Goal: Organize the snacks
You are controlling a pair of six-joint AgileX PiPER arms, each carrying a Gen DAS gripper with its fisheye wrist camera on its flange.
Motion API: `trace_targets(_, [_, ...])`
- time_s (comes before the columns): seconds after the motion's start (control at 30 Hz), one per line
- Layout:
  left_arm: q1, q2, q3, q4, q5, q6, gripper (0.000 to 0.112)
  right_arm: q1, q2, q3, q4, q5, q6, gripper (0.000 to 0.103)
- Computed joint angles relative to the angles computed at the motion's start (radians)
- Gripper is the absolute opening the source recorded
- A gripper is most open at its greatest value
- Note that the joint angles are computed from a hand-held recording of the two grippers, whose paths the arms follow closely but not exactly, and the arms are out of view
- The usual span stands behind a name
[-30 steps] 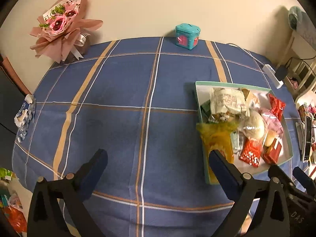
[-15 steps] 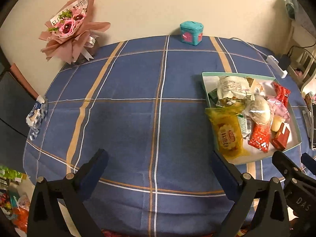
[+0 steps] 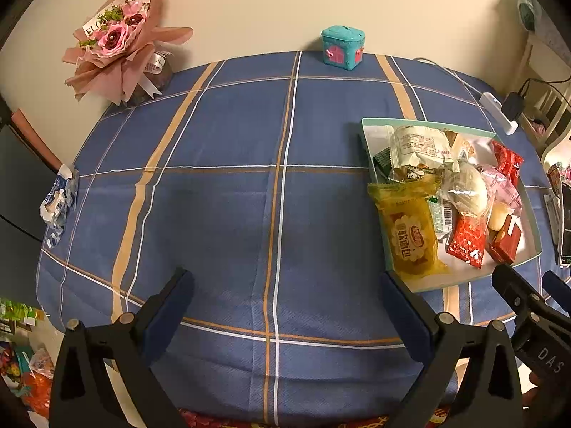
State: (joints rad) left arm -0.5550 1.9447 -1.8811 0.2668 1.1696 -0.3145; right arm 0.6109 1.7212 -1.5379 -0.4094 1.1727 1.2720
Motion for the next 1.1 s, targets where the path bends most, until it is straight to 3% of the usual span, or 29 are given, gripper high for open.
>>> trace_targets(1.1, [0.021,0.016,-0.018,-0.01,0.02,0.011,0.102,0.004,0.029,-0.034,0.015,0.019,-0.015,0.103])
